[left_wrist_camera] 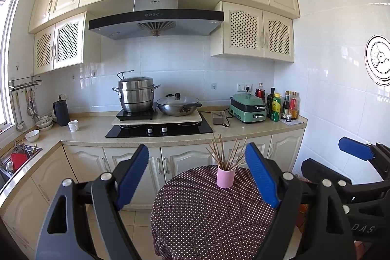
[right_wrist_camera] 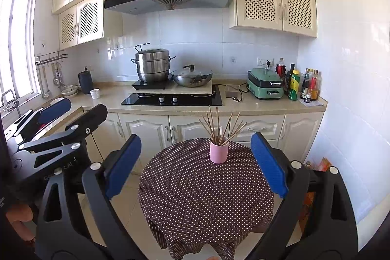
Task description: Organize utensils
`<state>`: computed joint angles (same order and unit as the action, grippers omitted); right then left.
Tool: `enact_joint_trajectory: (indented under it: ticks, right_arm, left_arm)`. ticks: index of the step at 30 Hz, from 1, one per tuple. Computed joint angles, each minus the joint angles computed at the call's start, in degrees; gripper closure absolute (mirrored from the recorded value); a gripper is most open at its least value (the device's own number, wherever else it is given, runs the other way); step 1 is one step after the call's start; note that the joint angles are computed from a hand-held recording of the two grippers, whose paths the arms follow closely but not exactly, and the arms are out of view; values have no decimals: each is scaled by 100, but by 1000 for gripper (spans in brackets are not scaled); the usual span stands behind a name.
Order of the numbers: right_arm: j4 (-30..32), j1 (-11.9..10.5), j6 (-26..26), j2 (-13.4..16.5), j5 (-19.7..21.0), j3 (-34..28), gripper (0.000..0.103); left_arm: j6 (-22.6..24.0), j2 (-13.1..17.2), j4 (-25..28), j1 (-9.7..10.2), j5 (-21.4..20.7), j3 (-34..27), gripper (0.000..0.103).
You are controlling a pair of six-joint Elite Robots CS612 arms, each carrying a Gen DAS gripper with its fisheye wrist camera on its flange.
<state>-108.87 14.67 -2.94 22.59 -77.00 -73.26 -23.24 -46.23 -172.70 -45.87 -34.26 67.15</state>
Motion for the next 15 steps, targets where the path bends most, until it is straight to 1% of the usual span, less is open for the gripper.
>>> enact_joint_trajectory:
  ticks: [10, 15]
  right_arm:
    - [-20, 80, 67, -90, -195, 223, 13]
    - [-39, 140, 119, -159, -337, 423, 13]
  left_arm:
    - [47, 18, 36, 137, -269, -4, 23]
    - [5, 29, 143, 277, -586, -14, 23]
